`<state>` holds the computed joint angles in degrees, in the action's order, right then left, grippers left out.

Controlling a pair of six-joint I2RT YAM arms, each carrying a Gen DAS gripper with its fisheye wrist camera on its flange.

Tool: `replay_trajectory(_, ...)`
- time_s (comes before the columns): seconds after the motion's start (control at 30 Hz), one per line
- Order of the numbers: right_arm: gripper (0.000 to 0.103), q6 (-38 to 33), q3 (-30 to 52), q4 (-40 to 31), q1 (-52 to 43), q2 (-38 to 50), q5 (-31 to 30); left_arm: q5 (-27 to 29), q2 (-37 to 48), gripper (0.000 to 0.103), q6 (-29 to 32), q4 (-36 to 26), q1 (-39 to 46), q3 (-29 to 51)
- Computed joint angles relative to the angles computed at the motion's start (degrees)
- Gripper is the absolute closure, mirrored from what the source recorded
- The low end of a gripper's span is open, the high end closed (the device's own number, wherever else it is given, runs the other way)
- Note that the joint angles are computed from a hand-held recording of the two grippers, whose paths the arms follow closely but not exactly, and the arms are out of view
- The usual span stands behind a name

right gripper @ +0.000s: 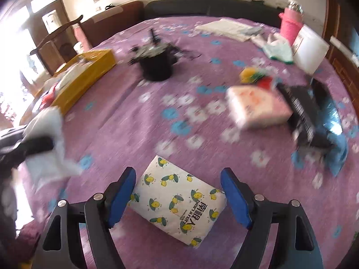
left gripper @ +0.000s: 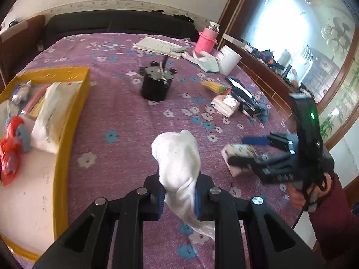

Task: Organize soft objects
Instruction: 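Grasp white cloth with left gripper while right grasps lemon-print tissue pack, then drop white cloth into yellow box with left gripper while right drops lemon-print pack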

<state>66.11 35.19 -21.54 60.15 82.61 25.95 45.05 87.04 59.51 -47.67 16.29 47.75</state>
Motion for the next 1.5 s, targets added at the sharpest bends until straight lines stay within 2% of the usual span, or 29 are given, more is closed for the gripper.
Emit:
replay_trajectory(0.1,0.013,3.5,0.5,-0.8,2.9,0.2,0.5,1.0,2.4,0.084,2.3,-2.5,2.9,1.7)
replay_trajectory(0.2,0.013,6.3,4.0,-6.0,5.9,3.5,2.8,1.4,4.2,0.084,4.7,-4.7,5.4,3.1)
replay_trajectory(0.37,0.012,5.7,10.8,-12.9,8.1,10.1,4.7,2.2,7.1,0.084,9.5,-9.4,10.2,6.6)
replay_trajectory(0.4,0.019,5.6,11.4,-13.4,8.2,10.6,4.7,2.5,7.7,0.084,10.3,-10.5,11.1,7.6)
replay_trajectory(0.43,0.039,5.6,12.3,-13.7,8.2,11.1,4.0,2.8,8.2,0.084,11.0,-11.5,12.0,8.6)
replay_trajectory(0.53,0.043,6.9,13.5,-14.0,8.4,11.1,3.9,4.0,11.2,0.084,12.8,-15.3,15.8,14.0)
replay_trajectory(0.63,0.043,8.3,15.6,-15.6,8.8,11.2,5.3,4.3,14.6,0.084,11.0,-16.0,18.9,19.9)
replay_trajectory(0.77,0.043,7.1,17.6,-14.6,7.3,9.6,6.6,2.7,20.0,0.084,3.6,-11.6,21.5,27.6)
replay_trajectory(0.93,0.042,-0.2,24.8,-10.6,4.5,13.4,5.2,-1.1,26.3,0.084,-3.7,-7.8,22.2,35.1)
replay_trajectory(1.13,0.042,-8.7,38.6,-7.8,1.7,23.8,1.9,-6.3,31.5,0.083,-8.4,-3.7,20.2,38.6)
replay_trajectory(1.23,0.042,-13.1,47.7,-8.2,0.5,29.9,0.3,-7.4,32.6,0.078,-11.2,-0.8,19.3,39.0)
replay_trajectory(1.3,0.042,-15.8,54.4,-8.7,-0.6,34.7,-1.6,-7.0,32.8,0.064,-12.7,0.4,19.5,39.4)
replay_trajectory(1.33,0.042,-16.7,57.6,-9.1,-1.0,37.0,-2.6,-6.0,33.2,0.052,-13.3,-0.2,20.0,40.3)
replay_trajectory(1.37,0.042,-17.4,61.9,-10.1,-1.5,40.2,-3.8,-4.5,33.3,0.047,-13.3,-1.0,20.6,40.8)
replay_trajectory(1.5,0.041,-19.5,75.0,-14.4,-2.5,49.7,-6.5,0.4,32.5,0.043,-11.8,-3.1,23.5,42.2)
